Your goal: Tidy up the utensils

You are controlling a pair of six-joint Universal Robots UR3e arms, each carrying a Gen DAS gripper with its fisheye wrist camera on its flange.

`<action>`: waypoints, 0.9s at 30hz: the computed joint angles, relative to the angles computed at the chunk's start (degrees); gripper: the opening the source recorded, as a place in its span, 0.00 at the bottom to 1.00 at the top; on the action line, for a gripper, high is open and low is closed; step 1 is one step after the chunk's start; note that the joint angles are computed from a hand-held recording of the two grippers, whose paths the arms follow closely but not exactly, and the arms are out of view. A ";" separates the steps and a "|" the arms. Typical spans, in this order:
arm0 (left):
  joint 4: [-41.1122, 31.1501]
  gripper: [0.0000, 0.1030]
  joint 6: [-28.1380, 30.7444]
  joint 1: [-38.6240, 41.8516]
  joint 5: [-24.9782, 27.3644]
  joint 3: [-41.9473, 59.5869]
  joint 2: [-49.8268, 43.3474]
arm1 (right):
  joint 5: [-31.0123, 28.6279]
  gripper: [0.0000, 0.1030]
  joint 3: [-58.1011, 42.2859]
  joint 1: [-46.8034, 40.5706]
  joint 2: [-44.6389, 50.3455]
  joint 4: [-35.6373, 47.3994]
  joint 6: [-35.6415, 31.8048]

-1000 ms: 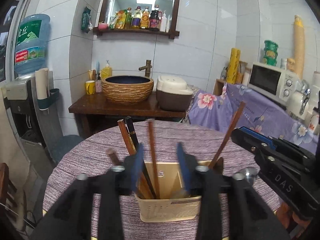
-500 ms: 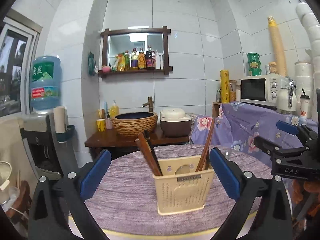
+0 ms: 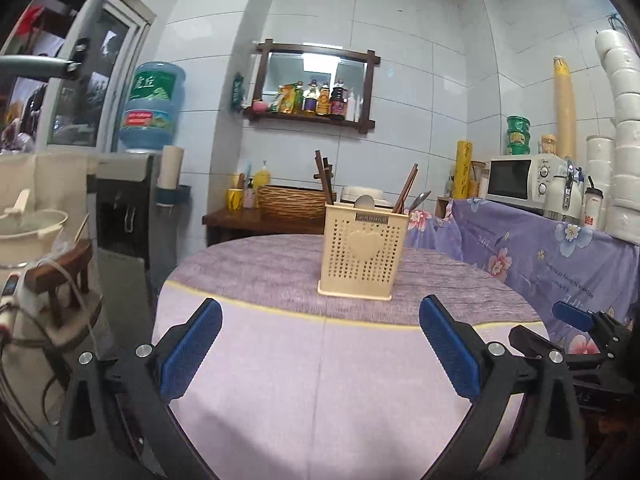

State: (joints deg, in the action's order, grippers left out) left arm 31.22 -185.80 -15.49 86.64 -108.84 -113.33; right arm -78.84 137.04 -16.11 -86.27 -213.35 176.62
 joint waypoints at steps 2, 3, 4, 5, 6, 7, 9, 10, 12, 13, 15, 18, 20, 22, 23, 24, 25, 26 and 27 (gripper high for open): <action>2.92 0.95 0.03 -0.70 1.18 -3.99 1.79 | 0.09 0.94 3.97 0.63 -2.80 -2.32 1.09; 4.10 0.95 0.32 -1.20 2.06 -5.69 2.60 | 0.97 0.94 5.64 0.44 -4.11 -3.34 1.58; 4.61 0.95 0.42 -1.65 2.95 -6.81 3.27 | 1.38 0.94 7.38 0.49 -5.10 -5.01 1.82; 4.99 0.95 0.40 -1.88 3.40 -7.64 3.81 | 0.70 0.94 8.08 1.17 -5.62 -6.07 1.74; 5.40 0.95 0.61 -1.87 3.18 -8.33 4.31 | -0.16 0.94 8.47 2.08 -6.07 -6.82 1.30; 6.16 0.95 1.04 -1.94 3.20 -9.03 4.49 | -1.36 0.94 8.34 3.14 -6.03 -7.28 0.78; 7.84 0.95 2.14 -2.26 4.23 -9.93 4.44 | -3.10 0.94 7.58 4.73 -5.84 -7.45 -0.21; 8.36 0.95 2.42 -2.50 4.98 -9.69 4.23 | -3.08 0.94 7.47 4.83 -5.86 -7.56 -0.40; 9.65 0.95 2.58 -2.68 5.67 -9.38 3.77 | -2.93 0.94 7.18 4.99 -6.08 -6.68 -0.41; 9.75 0.95 2.53 -2.62 5.39 -9.36 3.75 | -3.22 0.94 6.96 5.33 -6.23 -6.26 -0.27; 9.87 0.95 2.37 -2.31 4.48 -9.81 3.93 | -3.28 0.94 7.00 5.28 -6.28 -6.56 -0.07; 8.80 0.95 2.41 -1.90 3.01 -10.17 4.44 | -3.39 0.94 6.37 5.04 -6.25 -6.35 -0.25; 8.80 0.95 2.62 -1.94 2.79 -10.56 4.48 | -3.20 0.94 6.38 4.95 -6.26 -6.69 -0.36; 9.70 0.95 2.67 -2.31 3.58 -10.60 4.19 | -3.29 0.94 6.32 5.17 -6.06 -7.10 -0.49; 10.36 0.95 2.57 -2.45 3.98 -10.63 4.06 | -3.01 0.94 6.26 5.01 -6.06 -7.00 -0.52; 11.05 0.95 2.44 -2.55 4.33 -10.67 3.90 | -2.74 0.94 6.27 4.87 -6.05 -6.92 -0.59; 11.56 0.95 2.39 -2.65 4.68 -10.84 3.82 | -2.59 0.94 6.21 4.80 -6.07 -6.76 -0.61; 11.68 0.95 2.39 -2.72 4.94 -10.84 3.78 | -2.51 0.94 6.21 4.78 -6.02 -6.83 -0.61; 11.50 0.95 2.36 -2.81 5.01 -10.82 3.80 | -2.83 0.94 5.94 5.01 -5.92 -6.70 -0.61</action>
State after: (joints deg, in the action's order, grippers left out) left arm 42.72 -183.44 -18.30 91.65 -119.65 -109.52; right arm -81.68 142.98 -11.10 -92.19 -220.05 176.01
